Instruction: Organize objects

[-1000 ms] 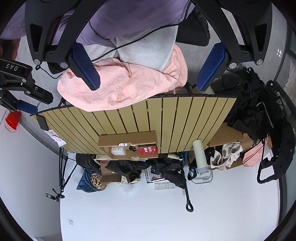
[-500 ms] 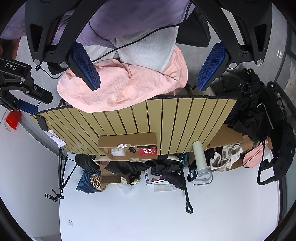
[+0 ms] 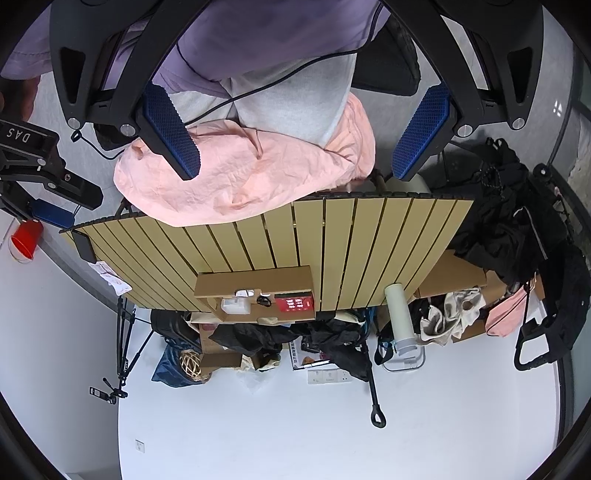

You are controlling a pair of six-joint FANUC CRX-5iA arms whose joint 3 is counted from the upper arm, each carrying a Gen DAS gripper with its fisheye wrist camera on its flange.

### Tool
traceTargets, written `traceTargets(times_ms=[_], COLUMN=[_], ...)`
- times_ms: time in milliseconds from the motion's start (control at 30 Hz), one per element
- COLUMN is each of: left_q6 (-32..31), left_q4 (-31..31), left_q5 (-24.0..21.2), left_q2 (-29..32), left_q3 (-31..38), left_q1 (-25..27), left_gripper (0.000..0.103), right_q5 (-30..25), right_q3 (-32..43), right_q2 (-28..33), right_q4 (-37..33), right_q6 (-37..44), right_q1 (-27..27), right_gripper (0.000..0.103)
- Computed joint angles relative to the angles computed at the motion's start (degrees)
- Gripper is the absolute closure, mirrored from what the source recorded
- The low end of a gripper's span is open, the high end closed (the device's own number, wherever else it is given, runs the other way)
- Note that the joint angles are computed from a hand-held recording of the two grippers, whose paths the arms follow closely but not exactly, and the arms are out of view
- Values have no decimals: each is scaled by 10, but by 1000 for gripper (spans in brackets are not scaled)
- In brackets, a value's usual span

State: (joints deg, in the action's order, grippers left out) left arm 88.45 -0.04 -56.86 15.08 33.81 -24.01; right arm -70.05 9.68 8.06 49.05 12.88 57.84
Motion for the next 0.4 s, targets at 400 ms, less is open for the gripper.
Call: traceTargets(times_ms=[400], left_q6=[-21], left_q4=[39], left_q5=[1], left_q2=[0], left_q3=[-13], left_q1=[6], left_gripper=[0], right_q5=[-4], right_q3=[2], right_q2=[1], right_q4=[-3], right_q6=[-3], right_q1=[-1], right_gripper=[22])
